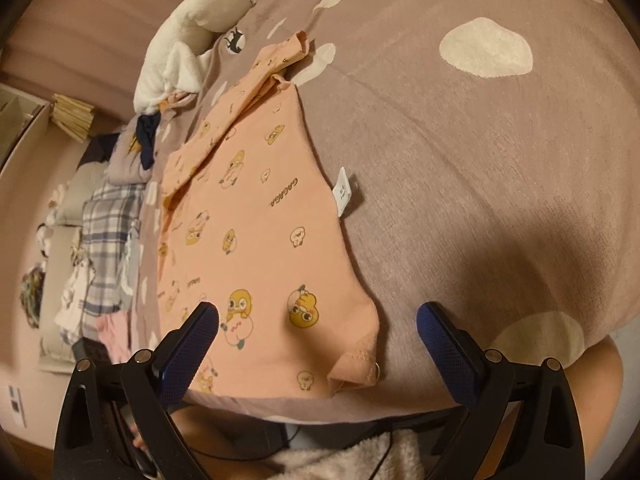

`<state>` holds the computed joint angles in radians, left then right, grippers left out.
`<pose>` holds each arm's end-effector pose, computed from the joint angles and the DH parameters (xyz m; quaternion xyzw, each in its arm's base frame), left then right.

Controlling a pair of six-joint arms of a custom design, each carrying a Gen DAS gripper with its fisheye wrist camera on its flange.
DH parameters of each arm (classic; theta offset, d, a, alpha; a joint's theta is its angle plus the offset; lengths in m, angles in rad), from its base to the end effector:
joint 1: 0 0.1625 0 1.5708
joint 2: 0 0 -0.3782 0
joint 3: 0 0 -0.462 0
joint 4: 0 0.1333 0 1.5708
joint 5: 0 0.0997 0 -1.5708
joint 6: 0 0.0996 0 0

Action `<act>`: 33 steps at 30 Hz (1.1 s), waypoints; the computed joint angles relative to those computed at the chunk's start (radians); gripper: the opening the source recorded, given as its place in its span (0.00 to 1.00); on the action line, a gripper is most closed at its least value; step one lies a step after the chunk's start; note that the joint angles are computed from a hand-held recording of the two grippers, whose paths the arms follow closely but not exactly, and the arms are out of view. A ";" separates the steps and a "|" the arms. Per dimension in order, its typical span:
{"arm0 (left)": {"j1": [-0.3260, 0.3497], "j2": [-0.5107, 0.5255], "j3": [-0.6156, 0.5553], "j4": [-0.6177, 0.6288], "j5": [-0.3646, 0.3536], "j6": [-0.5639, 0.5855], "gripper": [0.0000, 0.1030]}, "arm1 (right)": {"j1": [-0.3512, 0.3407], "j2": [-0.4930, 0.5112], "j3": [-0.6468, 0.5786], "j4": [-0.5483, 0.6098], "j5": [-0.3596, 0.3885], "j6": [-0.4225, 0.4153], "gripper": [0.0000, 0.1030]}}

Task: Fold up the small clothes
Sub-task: 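Open the right gripper and smooth the folded garment, then grasp the peach garment's hem edge with both grippers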

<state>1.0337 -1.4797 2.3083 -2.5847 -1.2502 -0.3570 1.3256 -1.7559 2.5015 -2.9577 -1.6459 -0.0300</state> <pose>-0.0949 -0.4813 0.1241 0.0737 0.9803 -0.1511 0.1038 0.0227 -0.4274 0.2009 -0.1136 -0.9416 0.3071 0.0785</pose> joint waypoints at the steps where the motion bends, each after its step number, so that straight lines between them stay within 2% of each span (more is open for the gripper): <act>1: -0.001 0.000 0.002 -0.006 0.000 -0.010 0.99 | 0.010 0.007 -0.005 0.001 -0.014 -0.005 0.96; 2: -0.001 0.000 0.002 -0.009 -0.002 -0.020 0.99 | 0.023 0.015 -0.009 0.002 -0.039 -0.018 0.95; 4: 0.005 -0.003 0.003 -0.021 -0.019 -0.033 0.98 | 0.073 0.048 -0.024 -0.002 -0.135 -0.060 0.88; 6: 0.013 -0.012 0.012 -0.049 -0.026 -0.068 0.91 | 0.100 0.075 -0.033 -0.019 -0.180 -0.092 0.76; 8: 0.016 -0.021 0.017 -0.056 -0.012 -0.090 0.76 | 0.101 0.085 -0.038 -0.019 -0.180 -0.105 0.67; 9: 0.019 -0.028 0.019 -0.053 -0.013 -0.095 0.73 | 0.106 0.092 -0.044 -0.017 -0.197 -0.110 0.61; 12: 0.025 -0.042 0.022 -0.043 -0.019 -0.104 0.66 | 0.133 0.117 -0.054 -0.028 -0.266 -0.133 0.51; 16: 0.010 -0.058 0.015 0.043 -0.001 -0.090 0.68 | 0.131 0.119 -0.058 -0.016 -0.270 -0.122 0.50; 19: 0.016 -0.069 0.016 0.085 -0.024 -0.085 0.70 | 0.120 0.094 -0.049 0.011 -0.251 -0.103 0.50; 23: 0.034 -0.080 0.036 0.054 -0.071 -0.073 0.73 | 0.115 0.076 -0.038 0.022 -0.244 -0.104 0.50; 27: 0.049 -0.068 0.040 -0.007 -0.114 -0.087 0.72 | 0.135 0.104 -0.049 0.022 -0.252 -0.126 0.50; 30: 0.057 -0.056 0.038 -0.045 -0.137 -0.094 0.57 | 0.152 0.133 -0.059 0.009 -0.259 -0.146 0.50; 32: 0.042 -0.048 0.036 -0.043 -0.090 -0.118 0.42 | 0.163 0.153 -0.067 -0.007 -0.274 -0.146 0.48; 33: 0.029 -0.046 0.040 -0.050 -0.053 -0.124 0.37 | 0.165 0.159 -0.069 -0.015 -0.282 -0.145 0.40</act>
<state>1.0624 -1.5255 2.3478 -2.6351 -1.3036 -0.4811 1.4905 -1.5966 2.4325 -2.9725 -1.9281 -0.1752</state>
